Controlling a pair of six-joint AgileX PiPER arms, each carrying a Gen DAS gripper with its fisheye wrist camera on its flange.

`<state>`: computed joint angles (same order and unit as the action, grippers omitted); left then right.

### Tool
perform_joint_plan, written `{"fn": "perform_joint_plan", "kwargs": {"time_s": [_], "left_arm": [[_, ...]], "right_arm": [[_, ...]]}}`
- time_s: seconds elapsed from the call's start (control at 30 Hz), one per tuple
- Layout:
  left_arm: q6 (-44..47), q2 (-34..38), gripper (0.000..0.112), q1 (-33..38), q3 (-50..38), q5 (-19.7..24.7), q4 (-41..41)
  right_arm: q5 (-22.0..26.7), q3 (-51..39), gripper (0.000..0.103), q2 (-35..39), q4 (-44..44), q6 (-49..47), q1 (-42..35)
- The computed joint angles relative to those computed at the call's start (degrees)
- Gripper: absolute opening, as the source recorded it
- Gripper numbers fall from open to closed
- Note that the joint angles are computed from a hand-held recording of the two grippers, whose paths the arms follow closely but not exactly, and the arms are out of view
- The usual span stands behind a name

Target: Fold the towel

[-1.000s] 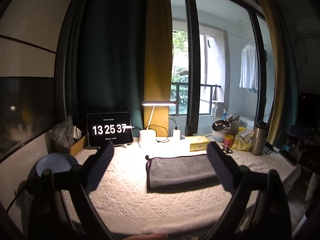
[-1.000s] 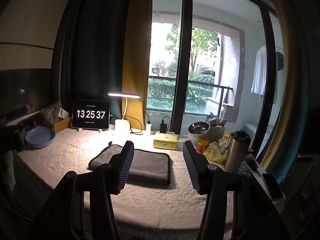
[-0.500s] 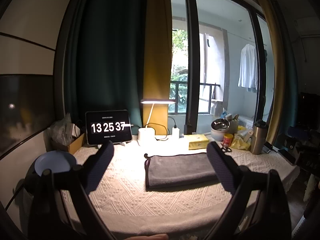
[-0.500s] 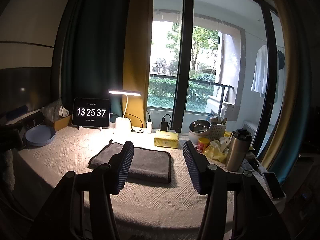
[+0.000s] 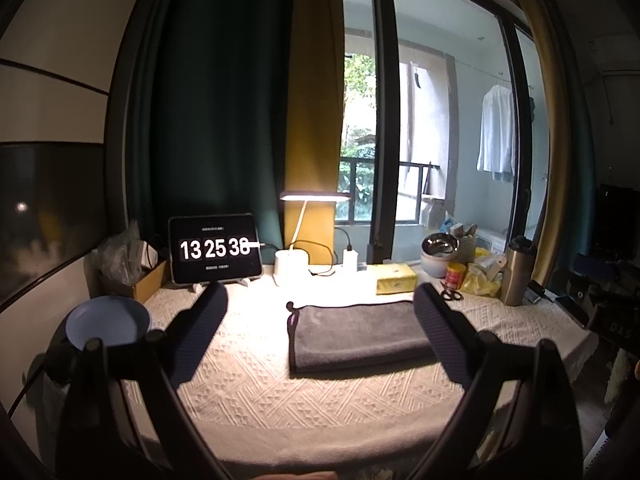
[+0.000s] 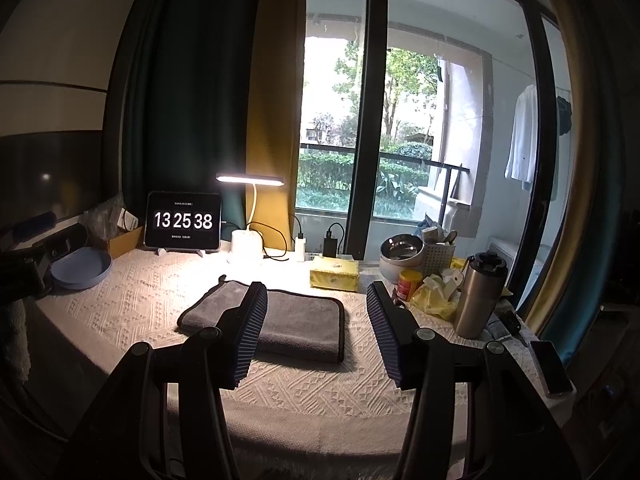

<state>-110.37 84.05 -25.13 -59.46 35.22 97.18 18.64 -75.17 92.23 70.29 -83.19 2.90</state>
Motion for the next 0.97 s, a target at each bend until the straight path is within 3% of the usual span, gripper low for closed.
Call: {"fn": "perform_joint_plan", "kwargs": {"time_s": [0.83,0.97], "left_arm": [[-0.6,0.0,0.095,-0.3,0.4,-0.4,0.2],[-1.5,1.3,0.095,2.7,-0.2,-5.9,-0.7]], "right_arm": [[0.2,-0.2,0.055,0.4,0.2,-0.3,-0.1],[0.0,-0.5,0.055,0.9,-0.9,1.0,0.2]]}}
